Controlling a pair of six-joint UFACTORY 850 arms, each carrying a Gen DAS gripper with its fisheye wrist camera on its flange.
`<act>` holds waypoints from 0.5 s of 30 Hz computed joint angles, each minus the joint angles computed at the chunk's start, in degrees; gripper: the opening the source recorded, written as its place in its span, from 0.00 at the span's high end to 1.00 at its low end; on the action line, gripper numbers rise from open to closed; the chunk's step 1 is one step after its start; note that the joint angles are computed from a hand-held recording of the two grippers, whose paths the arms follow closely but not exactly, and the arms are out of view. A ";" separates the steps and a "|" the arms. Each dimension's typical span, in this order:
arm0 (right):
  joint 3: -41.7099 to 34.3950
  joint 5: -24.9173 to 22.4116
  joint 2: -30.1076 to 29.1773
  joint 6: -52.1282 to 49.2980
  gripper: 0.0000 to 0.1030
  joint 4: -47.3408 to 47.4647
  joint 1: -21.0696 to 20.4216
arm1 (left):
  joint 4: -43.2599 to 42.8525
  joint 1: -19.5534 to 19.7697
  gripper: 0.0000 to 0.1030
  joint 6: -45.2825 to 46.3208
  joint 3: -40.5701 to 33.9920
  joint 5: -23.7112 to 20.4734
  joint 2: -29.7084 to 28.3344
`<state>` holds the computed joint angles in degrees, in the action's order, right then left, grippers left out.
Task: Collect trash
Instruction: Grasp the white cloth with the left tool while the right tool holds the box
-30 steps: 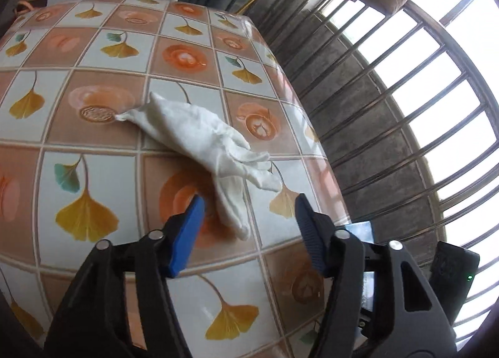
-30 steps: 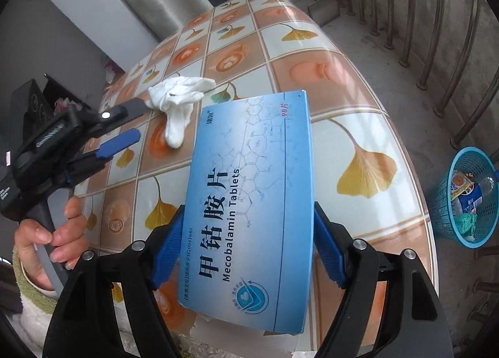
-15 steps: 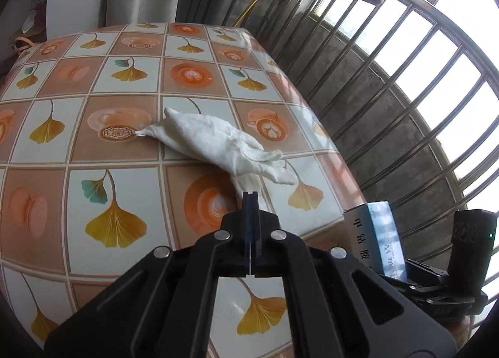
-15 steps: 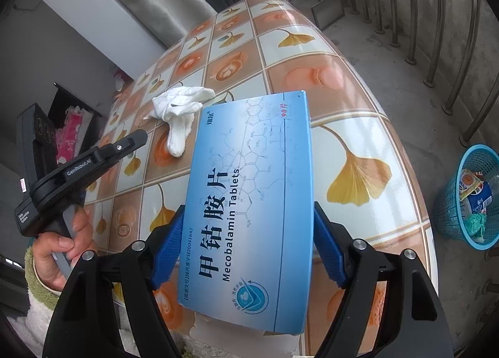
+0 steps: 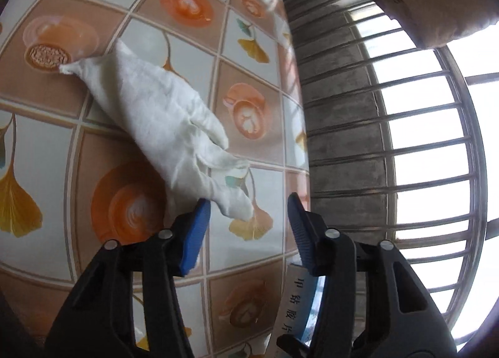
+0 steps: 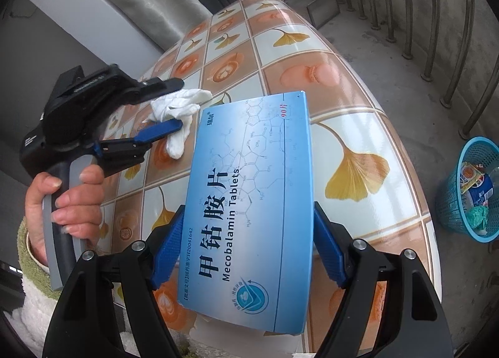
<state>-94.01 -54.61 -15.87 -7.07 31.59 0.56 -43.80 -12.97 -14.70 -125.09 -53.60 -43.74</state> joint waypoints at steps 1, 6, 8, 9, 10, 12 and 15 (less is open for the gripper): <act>0.00 0.04 -0.02 0.06 0.28 0.11 -0.08 | 0.53 -0.02 0.69 -1.72 -0.18 0.12 -0.50; 0.35 0.21 0.16 0.09 0.28 0.33 -0.12 | -0.89 -0.01 0.98 0.86 4.65 2.70 1.65; 0.36 0.13 0.15 0.02 0.28 0.29 -0.15 | -1.44 -0.06 0.99 3.77 7.22 3.54 3.77; 0.34 0.10 0.15 0.04 0.28 0.30 -0.16 | -0.88 -0.11 0.99 5.38 8.56 3.85 5.16; 0.34 0.12 0.18 0.00 0.28 0.35 -0.18 | -0.59 -0.16 0.99 7.84 9.77 3.89 6.70; 0.42 0.23 0.23 -0.03 0.28 0.25 -0.13 | -2.44 0.31 0.99 11.98 10.32 2.46 8.35; 0.57 0.40 0.20 0.04 0.28 0.29 0.01 | -7.17 0.89 0.99 20.14 11.50 0.60 11.62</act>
